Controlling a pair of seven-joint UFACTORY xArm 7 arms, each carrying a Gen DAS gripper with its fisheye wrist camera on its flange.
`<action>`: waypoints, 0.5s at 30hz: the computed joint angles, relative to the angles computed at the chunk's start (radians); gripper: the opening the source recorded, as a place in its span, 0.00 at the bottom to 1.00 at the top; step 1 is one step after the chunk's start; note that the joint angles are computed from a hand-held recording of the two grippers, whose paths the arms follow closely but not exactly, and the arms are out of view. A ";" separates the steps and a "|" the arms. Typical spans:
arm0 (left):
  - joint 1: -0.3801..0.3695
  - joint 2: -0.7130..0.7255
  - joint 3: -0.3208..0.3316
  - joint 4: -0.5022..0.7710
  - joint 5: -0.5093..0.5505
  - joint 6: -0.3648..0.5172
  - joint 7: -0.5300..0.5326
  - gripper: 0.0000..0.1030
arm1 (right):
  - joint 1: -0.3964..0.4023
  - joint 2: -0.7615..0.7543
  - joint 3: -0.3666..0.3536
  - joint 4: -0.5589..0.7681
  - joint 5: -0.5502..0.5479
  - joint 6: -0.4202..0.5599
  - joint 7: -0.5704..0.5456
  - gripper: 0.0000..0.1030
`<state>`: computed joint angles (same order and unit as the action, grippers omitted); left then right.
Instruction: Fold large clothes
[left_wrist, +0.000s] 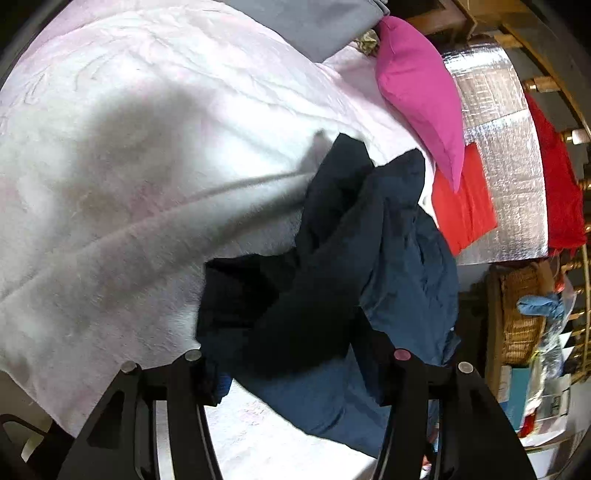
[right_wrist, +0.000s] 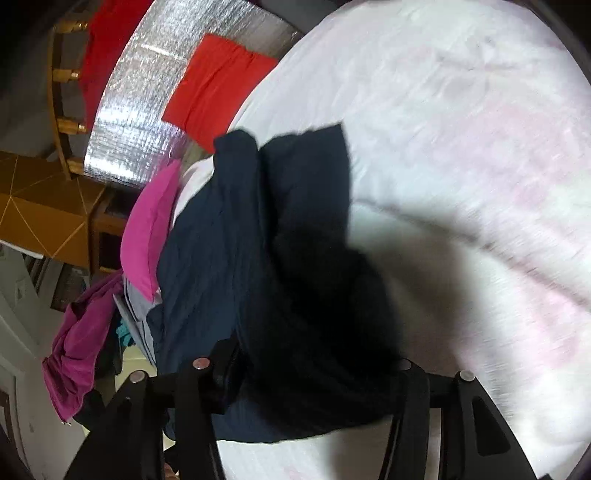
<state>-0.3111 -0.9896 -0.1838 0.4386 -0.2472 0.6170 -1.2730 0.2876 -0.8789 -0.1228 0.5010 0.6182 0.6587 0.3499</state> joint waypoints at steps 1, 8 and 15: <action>-0.004 -0.015 0.013 -0.005 0.000 0.011 0.009 0.56 | -0.006 -0.014 -0.014 -0.002 -0.005 0.017 -0.004 0.55; 0.077 -0.034 -0.034 0.133 0.124 0.291 0.058 0.59 | -0.152 -0.078 0.125 0.063 -0.262 0.057 0.028 0.55; 0.212 0.076 -0.181 0.293 0.367 0.410 0.084 0.59 | -0.090 0.026 0.203 0.108 -0.397 -0.077 -0.010 0.28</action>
